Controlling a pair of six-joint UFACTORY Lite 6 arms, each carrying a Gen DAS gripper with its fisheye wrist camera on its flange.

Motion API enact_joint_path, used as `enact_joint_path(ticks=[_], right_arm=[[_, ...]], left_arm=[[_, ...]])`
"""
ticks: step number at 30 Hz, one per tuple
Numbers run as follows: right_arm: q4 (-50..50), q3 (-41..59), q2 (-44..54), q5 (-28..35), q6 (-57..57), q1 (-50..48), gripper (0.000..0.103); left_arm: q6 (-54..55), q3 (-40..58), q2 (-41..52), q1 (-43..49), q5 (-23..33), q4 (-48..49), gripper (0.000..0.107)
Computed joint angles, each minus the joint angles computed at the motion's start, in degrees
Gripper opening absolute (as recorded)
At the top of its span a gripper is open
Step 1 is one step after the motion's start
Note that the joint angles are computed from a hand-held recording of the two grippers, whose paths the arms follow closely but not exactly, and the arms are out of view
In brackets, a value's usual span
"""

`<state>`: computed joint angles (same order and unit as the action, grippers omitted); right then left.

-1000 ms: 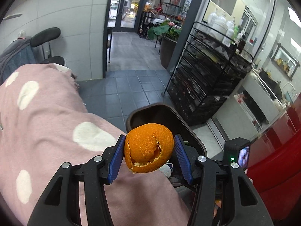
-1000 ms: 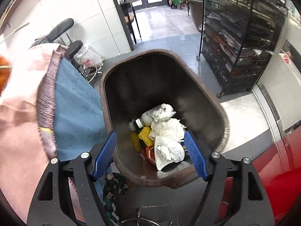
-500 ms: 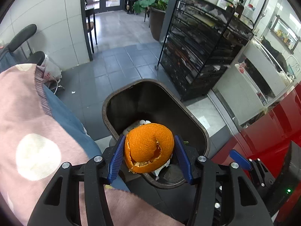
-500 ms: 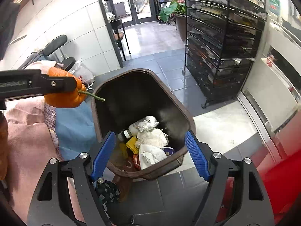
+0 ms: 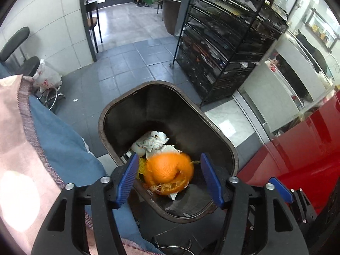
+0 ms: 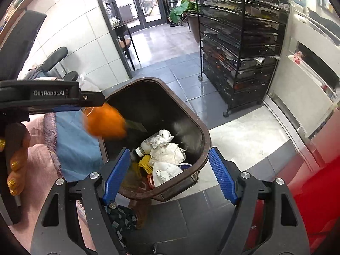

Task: Collect trash
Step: 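Open the right tool dropping the tissue while the left tool drops the peel, then move both open tools back over the table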

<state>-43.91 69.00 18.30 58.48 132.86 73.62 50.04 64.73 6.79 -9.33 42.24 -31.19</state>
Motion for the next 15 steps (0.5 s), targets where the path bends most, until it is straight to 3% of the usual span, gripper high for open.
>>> enact_joint_path(ticks=[3,15], right_arm=[[0.2,0.2,0.0,0.7,0.8,0.5,0.076],[1.2,1.2,-0.1,2.3,0.4,0.9,0.076]], left_arm=[[2.4,-1.1,-1.5,0.9,-0.2,-2.5,0.082],[4.5,-1.6,-2.3,1.4,0.2,-5.8,0.084]])
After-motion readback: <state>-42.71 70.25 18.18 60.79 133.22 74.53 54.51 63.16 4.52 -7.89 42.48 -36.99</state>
